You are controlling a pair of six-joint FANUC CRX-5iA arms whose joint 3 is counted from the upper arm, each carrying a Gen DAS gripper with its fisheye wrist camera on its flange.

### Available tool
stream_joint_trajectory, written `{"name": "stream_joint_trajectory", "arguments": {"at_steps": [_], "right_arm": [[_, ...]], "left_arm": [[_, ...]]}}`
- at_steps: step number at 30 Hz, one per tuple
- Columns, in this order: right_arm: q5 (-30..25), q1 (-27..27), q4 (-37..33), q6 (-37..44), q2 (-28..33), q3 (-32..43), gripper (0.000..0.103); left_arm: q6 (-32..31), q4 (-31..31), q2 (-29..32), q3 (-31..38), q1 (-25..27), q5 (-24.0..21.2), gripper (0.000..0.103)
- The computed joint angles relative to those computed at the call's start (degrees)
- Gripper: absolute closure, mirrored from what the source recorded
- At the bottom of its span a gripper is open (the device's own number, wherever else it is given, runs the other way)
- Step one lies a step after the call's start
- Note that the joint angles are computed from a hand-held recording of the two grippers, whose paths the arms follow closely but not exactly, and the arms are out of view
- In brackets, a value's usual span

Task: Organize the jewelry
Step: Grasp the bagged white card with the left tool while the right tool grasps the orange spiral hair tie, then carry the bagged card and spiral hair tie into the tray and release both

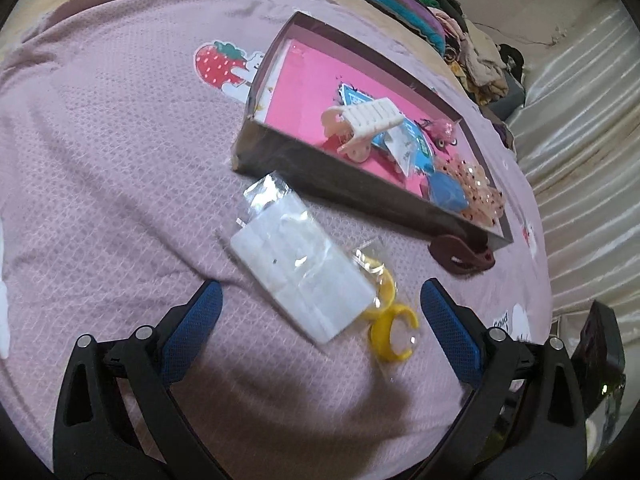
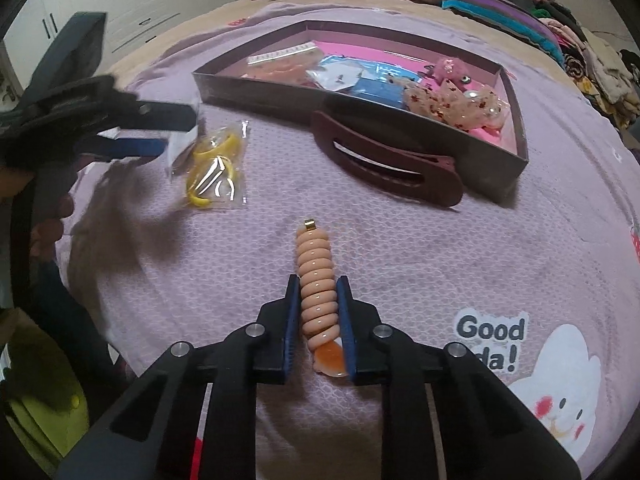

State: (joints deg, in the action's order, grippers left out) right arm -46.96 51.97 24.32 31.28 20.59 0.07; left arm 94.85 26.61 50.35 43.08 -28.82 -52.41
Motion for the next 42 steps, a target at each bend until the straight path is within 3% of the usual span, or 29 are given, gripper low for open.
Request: {"name": "stream_joint_trajectory", "arguments": {"at_steps": [4, 7, 9, 16, 25, 42], "right_arm": [[1.1, 0.1, -0.4, -0.2, -0.5, -0.4, 0.086], [1.8, 0.2, -0.5, -0.1, -0.9, -0.6, 0.086], [2.2, 0.2, -0.6, -0.1, -1.3, -0.8, 0.086], [3.3, 0.4, 0.1, -1.5, -2.6, -1.7, 0.086], [4.5, 0.9, 0.6, -2.0, -4.1, -2.1, 0.086], [5.6, 0.4, 3.5, -1.4, -3.9, 1.1, 0.086]], "left_arm": [[2.0, -2.1, 2.0, 4.3, -0.2, -1.8, 0.025], [3.9, -5.6, 3.4, 8.0, -0.6, -3.7, 0.043], [4.3, -7.0, 3.5, 8.7, -0.6, -4.2, 0.064], [1.1, -5.8, 1.8, 5.5, -0.2, -2.9, 0.067], [-2.5, -3.8, -4.8, -4.7, 0.3, 2.3, 0.067], [-5.4, -4.8, -8.4, -4.9, 0.5, 5.3, 0.067]]}}
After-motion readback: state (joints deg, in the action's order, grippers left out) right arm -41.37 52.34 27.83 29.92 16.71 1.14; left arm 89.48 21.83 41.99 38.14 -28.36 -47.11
